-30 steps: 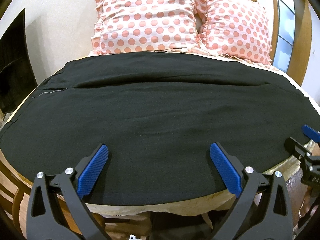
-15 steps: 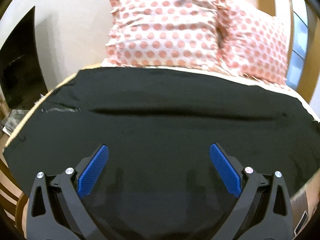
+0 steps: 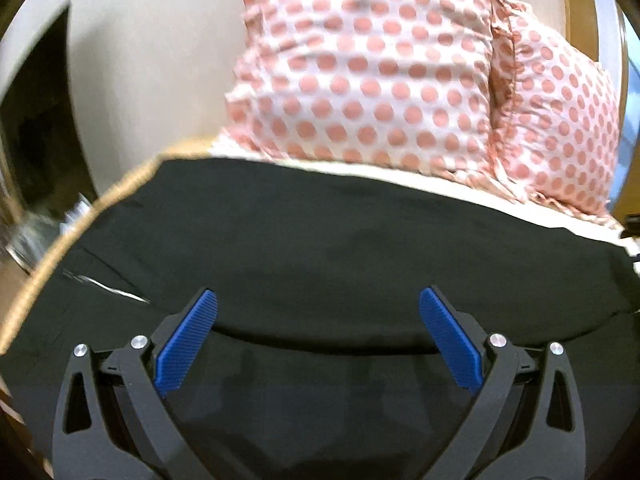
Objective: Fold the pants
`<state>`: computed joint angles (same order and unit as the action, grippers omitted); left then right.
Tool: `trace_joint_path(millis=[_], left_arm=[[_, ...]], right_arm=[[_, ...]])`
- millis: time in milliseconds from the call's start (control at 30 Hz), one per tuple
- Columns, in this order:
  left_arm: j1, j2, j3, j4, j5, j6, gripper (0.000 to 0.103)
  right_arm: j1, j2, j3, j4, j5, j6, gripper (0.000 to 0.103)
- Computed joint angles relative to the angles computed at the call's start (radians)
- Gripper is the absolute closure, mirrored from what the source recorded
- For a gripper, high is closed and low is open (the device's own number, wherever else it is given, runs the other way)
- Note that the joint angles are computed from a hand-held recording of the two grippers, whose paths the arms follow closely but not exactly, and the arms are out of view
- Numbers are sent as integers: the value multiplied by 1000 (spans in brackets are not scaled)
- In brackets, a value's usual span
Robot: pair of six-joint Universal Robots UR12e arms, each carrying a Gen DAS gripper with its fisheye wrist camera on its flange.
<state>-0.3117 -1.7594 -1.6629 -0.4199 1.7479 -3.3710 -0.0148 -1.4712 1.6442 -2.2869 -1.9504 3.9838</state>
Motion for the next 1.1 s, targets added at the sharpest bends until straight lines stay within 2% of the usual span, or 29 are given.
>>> trace_joint_path(millis=[167,233,267,300,333,400,433,500,533,600,667,900,1000,1100], left_arm=[[42,1,-2,-54,-133,-70,2],[54,2,-4,-75,-166,-101,2],[59,2,-5,-82,-177,-117,2],[64,3,-8,-82,-189,-132,2],[68,4,-12,-77,-202,-149,2],[73,7,-19,-65,-217,-163,2],[73,7,-18,-67,-218,-163,2],[72,5,-15,-72,-216,-160,2],[71,6,-15,-71,-215,-160,2],[73,5,-14,-71,-220,-163,2],[74,5,-14,-73,-219,-166,2],[73,7,-14,-78,-211,-172,2],[74,9,-17,-75,-208,-175,2],[73,9,-17,-75,-203,-179,2]], right_arm=[[-15,67,-65,89,-50,56,35],[-15,91,-89,125,-100,53,41],[-10,95,-91,135,-130,48,51],[-7,97,-89,135,-149,42,56],[-6,90,-70,102,-155,35,59],[-10,70,-30,47,-154,37,76],[-18,55,-2,-5,-127,32,78],[-31,30,35,-73,-78,38,95],[-44,9,73,-145,-32,36,96],[-49,-15,114,-226,-5,27,98],[-49,-52,173,-360,25,-6,99],[1,-211,379,-728,90,-85,99],[43,-285,466,-796,84,-68,99],[65,-336,537,-793,82,-5,99]])
